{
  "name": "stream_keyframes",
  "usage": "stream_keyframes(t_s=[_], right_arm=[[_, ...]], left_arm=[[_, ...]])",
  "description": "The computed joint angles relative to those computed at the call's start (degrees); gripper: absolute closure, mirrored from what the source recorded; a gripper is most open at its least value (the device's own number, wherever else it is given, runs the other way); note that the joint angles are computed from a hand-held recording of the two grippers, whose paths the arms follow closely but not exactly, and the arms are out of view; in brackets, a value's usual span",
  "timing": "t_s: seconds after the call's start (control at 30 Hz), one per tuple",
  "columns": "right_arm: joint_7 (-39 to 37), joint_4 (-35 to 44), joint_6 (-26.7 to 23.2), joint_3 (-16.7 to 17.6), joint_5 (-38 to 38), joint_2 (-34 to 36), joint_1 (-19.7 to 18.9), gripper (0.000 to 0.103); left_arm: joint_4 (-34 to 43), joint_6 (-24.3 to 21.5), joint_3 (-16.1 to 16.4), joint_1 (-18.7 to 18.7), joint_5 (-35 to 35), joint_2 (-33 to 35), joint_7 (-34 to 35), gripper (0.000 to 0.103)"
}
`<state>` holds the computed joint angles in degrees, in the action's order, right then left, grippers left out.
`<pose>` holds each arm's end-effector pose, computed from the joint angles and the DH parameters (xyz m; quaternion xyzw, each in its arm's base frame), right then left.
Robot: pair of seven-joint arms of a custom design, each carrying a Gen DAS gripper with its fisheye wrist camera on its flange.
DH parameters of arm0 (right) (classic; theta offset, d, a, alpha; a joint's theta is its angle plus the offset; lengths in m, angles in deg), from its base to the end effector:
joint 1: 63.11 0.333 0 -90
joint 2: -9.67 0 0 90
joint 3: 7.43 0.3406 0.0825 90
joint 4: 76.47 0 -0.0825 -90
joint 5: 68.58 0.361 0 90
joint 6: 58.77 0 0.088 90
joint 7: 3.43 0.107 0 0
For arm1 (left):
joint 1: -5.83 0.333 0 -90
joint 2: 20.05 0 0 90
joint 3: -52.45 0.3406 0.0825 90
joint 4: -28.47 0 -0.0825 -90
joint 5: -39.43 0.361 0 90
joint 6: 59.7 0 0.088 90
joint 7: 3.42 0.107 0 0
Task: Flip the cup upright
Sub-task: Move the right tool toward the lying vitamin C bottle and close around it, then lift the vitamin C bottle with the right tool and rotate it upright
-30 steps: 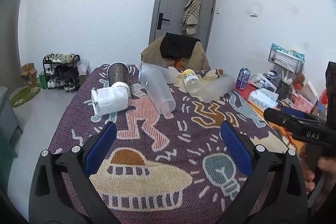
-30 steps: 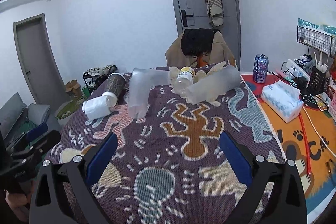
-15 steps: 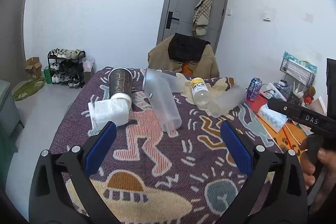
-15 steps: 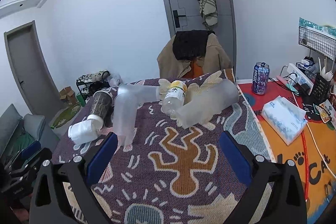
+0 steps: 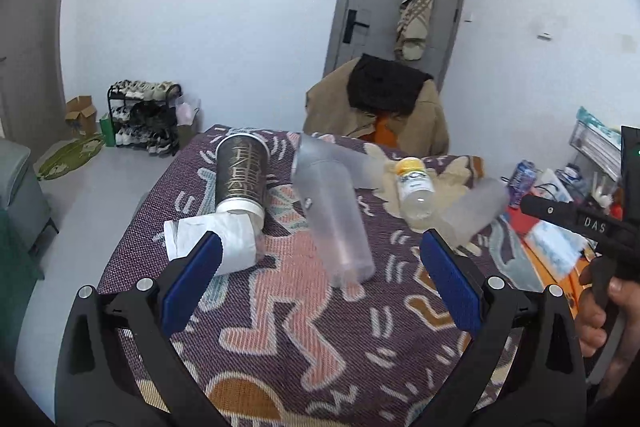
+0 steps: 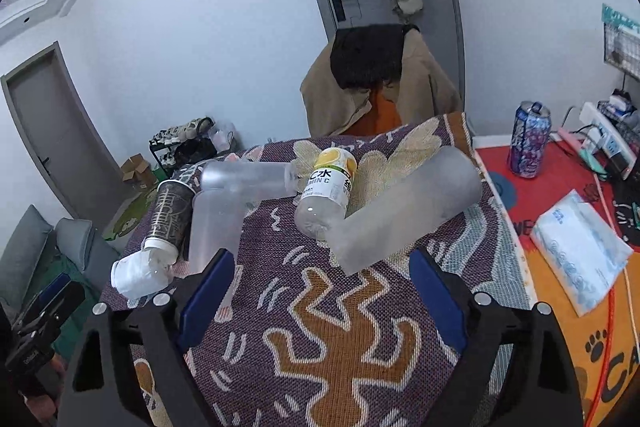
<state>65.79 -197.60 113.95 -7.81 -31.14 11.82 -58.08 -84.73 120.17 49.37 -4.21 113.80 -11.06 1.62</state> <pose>0.5742 0.0018 0.5257 -0.5820 0.6896 -0.2145 0.3739 0.5534 -0.2139 0.4978 -0.6073 0.6306 -0.4060 0.2620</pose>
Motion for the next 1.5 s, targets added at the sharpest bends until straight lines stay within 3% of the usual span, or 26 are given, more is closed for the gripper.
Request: stream_keyframes(t_s=[0.13, 0.27, 0.37, 0.47, 0.77, 0.9, 1.0, 1.07, 1.1, 1.17, 1.37, 1.5], right_arm=[[3.99, 6.44, -4.80, -0.86, -2.31, 5.54, -1.33, 0.021], [7.64, 12.81, -9.50, -0.79, -4.13, 10.82, -3.05, 0.022], [7.88, 17.66, -12.00, 0.29, -3.27, 14.36, -4.41, 0.024], [10.27, 23.17, -14.82, 0.03, -6.44, 18.17, -3.91, 0.024], [23.78, 41.03, -24.84, -4.03, -21.54, 30.38, 0.72, 0.025], [32.28, 48.09, -28.18, -7.80, -29.72, 35.40, 3.74, 0.024], [35.35, 54.47, -33.08, -8.49, -34.16, 39.46, 4.61, 0.024], [36.52, 59.50, -37.20, -8.55, -36.55, 42.53, 4.87, 0.027], [36.50, 61.33, -38.73, -8.12, -37.12, 43.58, 4.65, 0.039], [35.75, 63.70, -40.55, -7.38, -38.09, 44.88, 4.31, 0.042], [37.76, 47.96, -28.36, -7.40, -39.17, 34.53, 5.06, 0.042], [36.61, 35.20, -20.63, -5.86, -37.23, 25.17, 4.62, 0.042]], left_arm=[[1.47, -0.92, -2.15, 1.84, -13.07, 3.22, 12.07, 0.005], [3.23, -1.54, -2.83, 2.18, -21.13, 5.83, 19.06, 0.005], [4.58, -1.82, -1.59, 0.83, -24.15, 7.38, 21.47, 0.005], [5.97, -1.75, 0.22, -0.80, -26.73, 8.91, 23.26, 0.005], [8.43, -3.11, -1.61, 0.50, -39.85, 12.52, 34.52, 0.005], [8.27, -2.70, 1.14, -1.50, -41.35, 12.65, 35.74, 0.005], [8.74, -3.65, -0.10, -0.10, -44.38, 13.32, 37.71, 0.005], [8.84, -4.00, 0.28, -0.06, -45.89, 13.57, 37.72, 0.005], [8.82, -4.14, 0.60, -0.24, -46.30, 13.59, 37.59, 0.005], [8.42, -4.52, -0.23, 0.59, -47.77, 13.38, 38.30, 0.005], [4.71, -2.13, 2.18, -0.59, -47.44, 10.19, 37.11, 0.005], [2.21, -0.35, 0.81, 0.89, -48.65, 8.09, 37.78, 0.005]])
